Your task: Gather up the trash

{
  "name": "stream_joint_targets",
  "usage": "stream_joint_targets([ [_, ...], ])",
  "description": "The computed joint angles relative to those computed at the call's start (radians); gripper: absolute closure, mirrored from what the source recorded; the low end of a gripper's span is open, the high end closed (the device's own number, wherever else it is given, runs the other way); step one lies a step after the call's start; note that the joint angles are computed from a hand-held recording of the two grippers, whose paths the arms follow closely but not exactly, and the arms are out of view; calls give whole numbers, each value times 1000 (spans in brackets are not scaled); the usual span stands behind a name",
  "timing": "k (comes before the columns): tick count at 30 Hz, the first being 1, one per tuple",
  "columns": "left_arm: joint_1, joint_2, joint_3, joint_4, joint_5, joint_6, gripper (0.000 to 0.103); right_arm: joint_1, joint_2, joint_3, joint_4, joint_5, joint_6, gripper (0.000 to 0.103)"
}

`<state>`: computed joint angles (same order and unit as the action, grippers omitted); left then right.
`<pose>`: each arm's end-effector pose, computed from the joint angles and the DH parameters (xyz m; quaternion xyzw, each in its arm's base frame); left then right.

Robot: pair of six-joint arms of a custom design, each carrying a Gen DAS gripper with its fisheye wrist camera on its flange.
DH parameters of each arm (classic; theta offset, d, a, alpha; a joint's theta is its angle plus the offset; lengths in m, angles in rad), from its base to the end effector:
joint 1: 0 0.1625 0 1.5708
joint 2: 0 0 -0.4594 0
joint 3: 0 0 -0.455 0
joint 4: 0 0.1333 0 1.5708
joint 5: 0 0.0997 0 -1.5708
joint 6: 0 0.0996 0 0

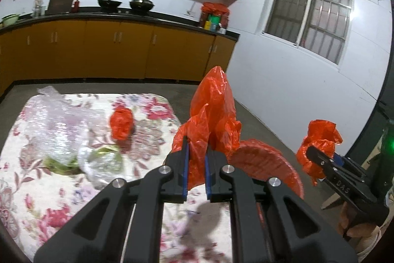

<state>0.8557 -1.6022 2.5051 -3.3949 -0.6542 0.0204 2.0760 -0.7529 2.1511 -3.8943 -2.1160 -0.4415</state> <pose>-0.0862 -0.4231 0.3072 0.1053 0.8203 -0.5097 0.2370 0.3335 -0.4342 0.0568 0.2859 -0.8218 0.4373 0.2271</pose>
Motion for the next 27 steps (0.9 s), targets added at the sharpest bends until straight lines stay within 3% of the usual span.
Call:
stream_joint_targets([
  [27, 98, 300, -151, -2, -235, -4, 91, -97, -38, -3, -39, 1, 45, 62],
])
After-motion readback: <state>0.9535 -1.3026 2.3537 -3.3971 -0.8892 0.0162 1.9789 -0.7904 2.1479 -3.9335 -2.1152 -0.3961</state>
